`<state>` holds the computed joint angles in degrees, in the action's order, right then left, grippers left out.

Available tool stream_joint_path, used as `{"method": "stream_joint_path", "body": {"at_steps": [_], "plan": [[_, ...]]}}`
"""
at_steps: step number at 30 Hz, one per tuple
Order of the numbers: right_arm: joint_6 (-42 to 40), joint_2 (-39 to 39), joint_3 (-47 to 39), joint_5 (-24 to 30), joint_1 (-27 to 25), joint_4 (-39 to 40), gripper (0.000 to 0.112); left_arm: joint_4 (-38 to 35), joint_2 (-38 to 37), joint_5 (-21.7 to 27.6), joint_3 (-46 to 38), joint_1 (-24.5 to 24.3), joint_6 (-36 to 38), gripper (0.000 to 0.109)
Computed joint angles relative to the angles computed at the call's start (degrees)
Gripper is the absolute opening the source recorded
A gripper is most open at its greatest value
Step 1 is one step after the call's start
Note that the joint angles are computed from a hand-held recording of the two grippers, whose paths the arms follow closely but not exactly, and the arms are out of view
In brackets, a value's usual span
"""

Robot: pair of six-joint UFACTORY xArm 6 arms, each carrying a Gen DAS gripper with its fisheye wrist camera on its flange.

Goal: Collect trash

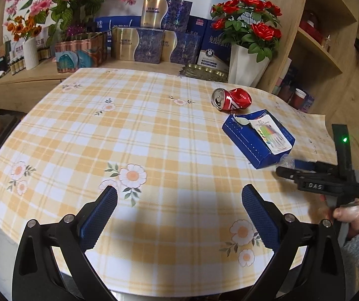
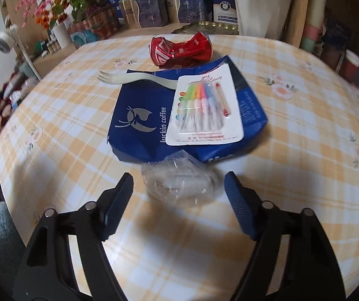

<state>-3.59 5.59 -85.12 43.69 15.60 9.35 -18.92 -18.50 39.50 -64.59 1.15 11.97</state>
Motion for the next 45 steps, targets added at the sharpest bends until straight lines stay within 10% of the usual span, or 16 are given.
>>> {"method": "stream_joint_path", "body": {"at_steps": [4, 14, 18, 26, 31, 34, 45], "plan": [[0.26, -0.79, 2.03, -3.04, -0.39, 0.5, 0.05, -2.71, 1.7, 0.43, -1.23, -0.31, 1.2, 0.097], [3.93, -7.57, 12.43, -16.08, -2.8, 7.0, 0.05, -19.0, 9.87, 7.62, -8.98, 0.55, 0.04, 0.096], [4.39, -7.59, 12.53, -16.58, -2.76, 5.99, 0.05, -29.61, 16.14, 12.28, -15.64, 0.85, 0.1, 0.067], [2.37, -7.34, 12.31, -16.17, -2.32, 6.4, 0.05, -38.5, 29.08, 9.49, -28.74, -2.7, -6.11, 0.051], [1.21, -7.43, 12.51, -16.34, -2.77, 8.98, 0.05, -35.52, 35.33, 10.01, -34.94, -3.61, -11.92, 0.044], [0.73, -7.28, 12.4, -16.16, -3.15, 10.42, 0.05, -33.26, 37.45, 10.46, -37.0, -4.05, -12.29, 0.007], [1.78, -6.95, 11.96, -15.26, -3.32, 9.63, 0.05, -22.36, 31.41, 7.48, -34.39, -4.19, -3.81, 0.005]]}}
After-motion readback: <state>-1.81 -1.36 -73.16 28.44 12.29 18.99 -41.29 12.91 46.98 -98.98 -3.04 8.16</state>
